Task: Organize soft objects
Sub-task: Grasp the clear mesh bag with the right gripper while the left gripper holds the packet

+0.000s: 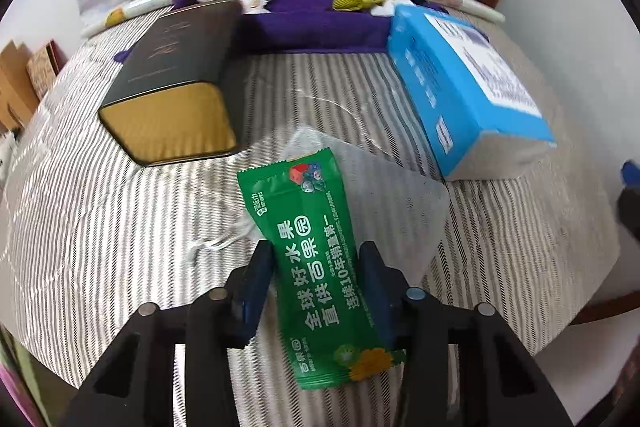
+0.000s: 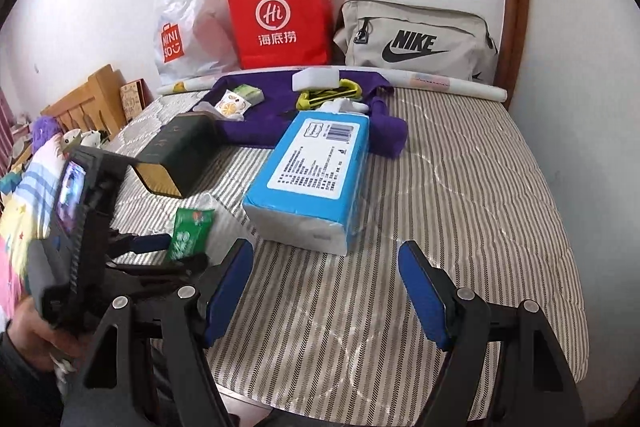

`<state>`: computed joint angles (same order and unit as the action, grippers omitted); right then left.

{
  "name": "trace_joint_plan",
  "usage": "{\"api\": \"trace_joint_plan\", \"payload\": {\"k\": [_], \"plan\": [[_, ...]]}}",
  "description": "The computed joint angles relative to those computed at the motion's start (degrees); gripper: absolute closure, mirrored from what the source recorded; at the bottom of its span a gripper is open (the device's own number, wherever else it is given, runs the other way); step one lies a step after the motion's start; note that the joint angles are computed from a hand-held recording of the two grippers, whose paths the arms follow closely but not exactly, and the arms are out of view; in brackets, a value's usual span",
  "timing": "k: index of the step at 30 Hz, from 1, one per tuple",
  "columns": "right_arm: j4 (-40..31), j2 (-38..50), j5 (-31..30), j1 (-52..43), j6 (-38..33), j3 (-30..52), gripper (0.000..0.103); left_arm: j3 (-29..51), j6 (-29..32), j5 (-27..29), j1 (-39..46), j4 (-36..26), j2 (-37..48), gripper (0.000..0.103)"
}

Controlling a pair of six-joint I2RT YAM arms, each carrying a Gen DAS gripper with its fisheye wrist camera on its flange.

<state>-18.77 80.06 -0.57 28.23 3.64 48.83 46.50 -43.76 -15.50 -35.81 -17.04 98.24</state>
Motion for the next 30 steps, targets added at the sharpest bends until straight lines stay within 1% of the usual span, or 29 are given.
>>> {"api": "trace_joint_plan", "payload": {"k": [2,6,11,15,18,24,30], "plan": [[0.05,0.18,0.05,0.28,0.11,0.08,0.028,-3.34,0.43,1.89,2.15,1.13,-4.2,0.063],[0.2,0.58,-0.08,1.08,0.31,0.21,0.028,-7.0,1.53,2.87,5.68,1.74,-9.37,0.063],[0.25,2.65,0.04,3.39,0.6,1.05,0.028,-9.06,3.2,2.0,9.64,-0.09,-13.37,0.063],[0.92,5.17,0.08,5.54,0.95,1.54,0.028,-10.22,4.45,1.59,12.15,-0.06,-13.68,0.063],[2.08,7.93,-0.87,6.79,1.57,2.16,0.028,-11.1,5.98,1.61,14.27,1.08,-13.37,0.063],[3.25,14.73,-4.01,8.99,2.01,5.26,0.028,-14.27,9.58,4.05,19.63,3.34,-14.71,0.063],[4.16,20.42,-2.54,12.56,2.1,9.44,0.028,-14.66,12.03,6.32,22.42,5.32,-13.69,0.063]]}}
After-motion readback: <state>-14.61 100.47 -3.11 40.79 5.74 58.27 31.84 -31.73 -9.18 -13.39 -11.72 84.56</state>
